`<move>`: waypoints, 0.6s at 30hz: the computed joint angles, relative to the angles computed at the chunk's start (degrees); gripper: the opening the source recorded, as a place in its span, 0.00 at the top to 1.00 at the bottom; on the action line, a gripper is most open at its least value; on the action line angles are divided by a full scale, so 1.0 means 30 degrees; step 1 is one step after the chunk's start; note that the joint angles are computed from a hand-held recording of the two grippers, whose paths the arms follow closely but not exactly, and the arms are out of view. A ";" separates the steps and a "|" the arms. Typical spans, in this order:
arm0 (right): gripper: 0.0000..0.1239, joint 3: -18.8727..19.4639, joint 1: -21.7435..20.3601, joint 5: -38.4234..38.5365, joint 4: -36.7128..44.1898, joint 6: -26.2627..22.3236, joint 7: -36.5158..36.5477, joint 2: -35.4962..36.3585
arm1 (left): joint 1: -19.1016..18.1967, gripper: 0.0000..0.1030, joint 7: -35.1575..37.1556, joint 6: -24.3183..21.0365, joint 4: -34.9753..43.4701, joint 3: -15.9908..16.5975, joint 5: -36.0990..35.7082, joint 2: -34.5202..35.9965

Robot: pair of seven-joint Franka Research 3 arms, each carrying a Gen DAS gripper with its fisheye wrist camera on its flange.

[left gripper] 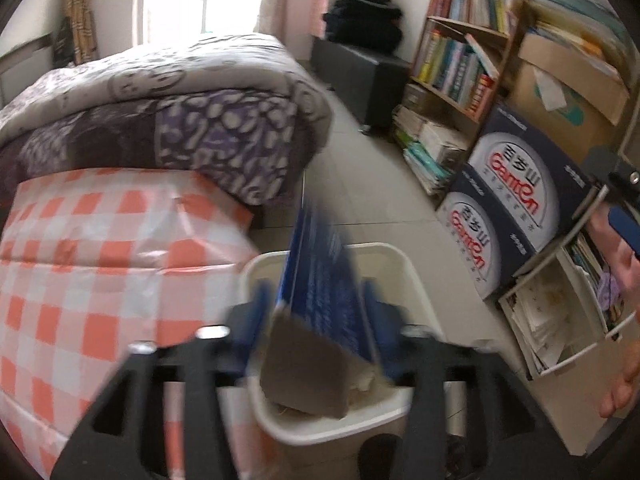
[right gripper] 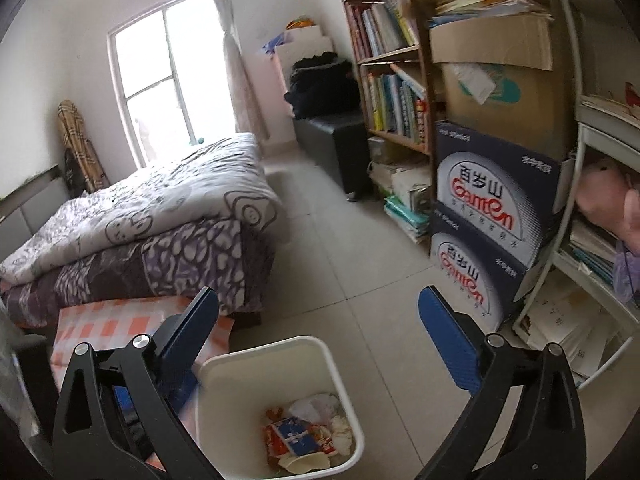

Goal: Collect trash
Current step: 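Lower the blue box into the bin and open the left tool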

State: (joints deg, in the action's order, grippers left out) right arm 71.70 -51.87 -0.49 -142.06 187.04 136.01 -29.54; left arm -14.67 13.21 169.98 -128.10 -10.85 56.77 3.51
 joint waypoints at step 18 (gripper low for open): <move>0.23 -0.2248 0.4656 0.1512 -0.2987 0.0032 0.1487 -0.5283 | -0.0428 0.07 -0.9286 -1.0393 -0.5003 -0.3695 0.8458 -0.8821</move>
